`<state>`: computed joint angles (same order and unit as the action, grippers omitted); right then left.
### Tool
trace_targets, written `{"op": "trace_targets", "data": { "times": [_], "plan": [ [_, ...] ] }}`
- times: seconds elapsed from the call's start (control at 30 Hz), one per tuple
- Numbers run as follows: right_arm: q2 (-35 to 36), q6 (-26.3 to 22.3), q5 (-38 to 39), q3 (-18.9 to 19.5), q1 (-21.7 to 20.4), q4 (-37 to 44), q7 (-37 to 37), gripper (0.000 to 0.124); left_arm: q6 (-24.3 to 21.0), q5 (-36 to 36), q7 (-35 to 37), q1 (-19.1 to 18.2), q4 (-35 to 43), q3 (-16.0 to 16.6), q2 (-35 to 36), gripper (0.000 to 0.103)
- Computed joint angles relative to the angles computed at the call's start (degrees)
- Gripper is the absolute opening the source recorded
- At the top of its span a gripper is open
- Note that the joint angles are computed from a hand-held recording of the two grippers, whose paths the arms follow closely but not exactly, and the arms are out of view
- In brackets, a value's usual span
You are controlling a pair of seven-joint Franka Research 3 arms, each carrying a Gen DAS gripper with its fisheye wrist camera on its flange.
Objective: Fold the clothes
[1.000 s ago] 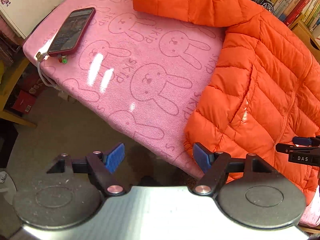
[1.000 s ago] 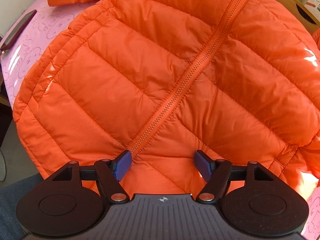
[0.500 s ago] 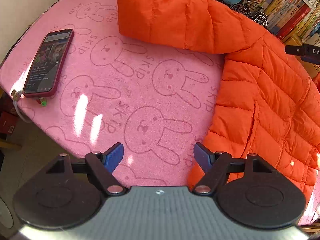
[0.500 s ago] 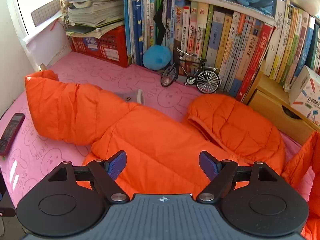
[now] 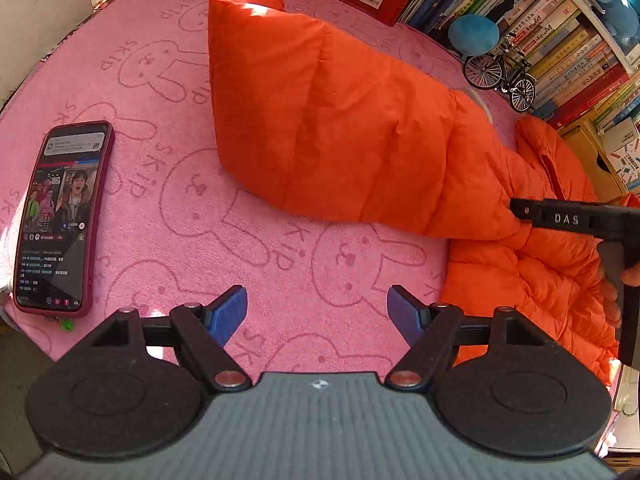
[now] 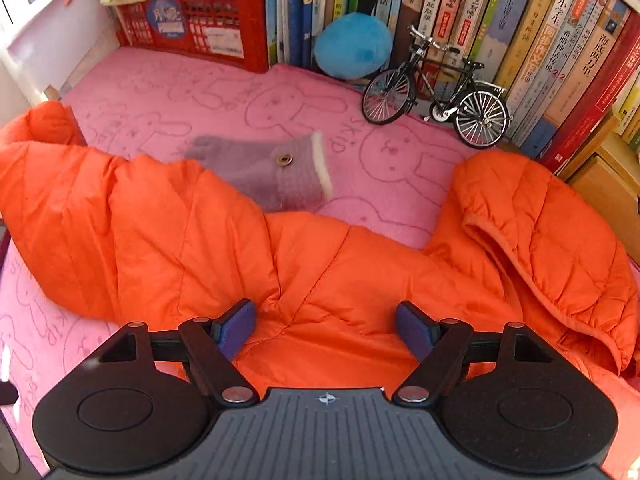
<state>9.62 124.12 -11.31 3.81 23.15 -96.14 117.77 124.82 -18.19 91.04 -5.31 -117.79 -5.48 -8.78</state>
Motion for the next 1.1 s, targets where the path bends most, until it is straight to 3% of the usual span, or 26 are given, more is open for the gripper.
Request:
{"op": "trace_targets", "data": {
  "times": [0.47,0.63,0.77,0.9,1.03,1.1],
  "plan": [
    [-7.0,-5.0,-9.2,4.4,4.0,-10.1,12.1,0.077,1.3,1.5,-2.2,3.3,6.8,0.3,5.1,0.077],
    [-6.9,-5.0,-10.9,4.6,4.3,-10.5,14.2,0.078,3.6,2.2,-5.6,5.2,10.8,1.1,6.7,0.089],
    [-6.7,-4.7,-12.4,4.7,4.6,-11.0,15.9,0.079,1.2,2.3,-6.6,6.5,18.6,0.6,12.6,0.090],
    [-6.7,-5.2,-13.7,4.8,5.0,-11.0,17.6,0.079,-1.4,3.1,-6.3,6.6,24.2,-1.5,17.8,0.098],
    [-7.2,-5.2,-15.1,5.0,5.4,-11.7,19.3,0.079,-5.9,5.0,-7.3,5.9,25.8,-3.1,21.1,0.097],
    [-7.6,-5.0,-15.6,5.2,5.5,-12.3,19.9,0.080,-5.2,7.3,-9.0,5.1,23.3,-3.4,20.6,0.089]
  ]
}}
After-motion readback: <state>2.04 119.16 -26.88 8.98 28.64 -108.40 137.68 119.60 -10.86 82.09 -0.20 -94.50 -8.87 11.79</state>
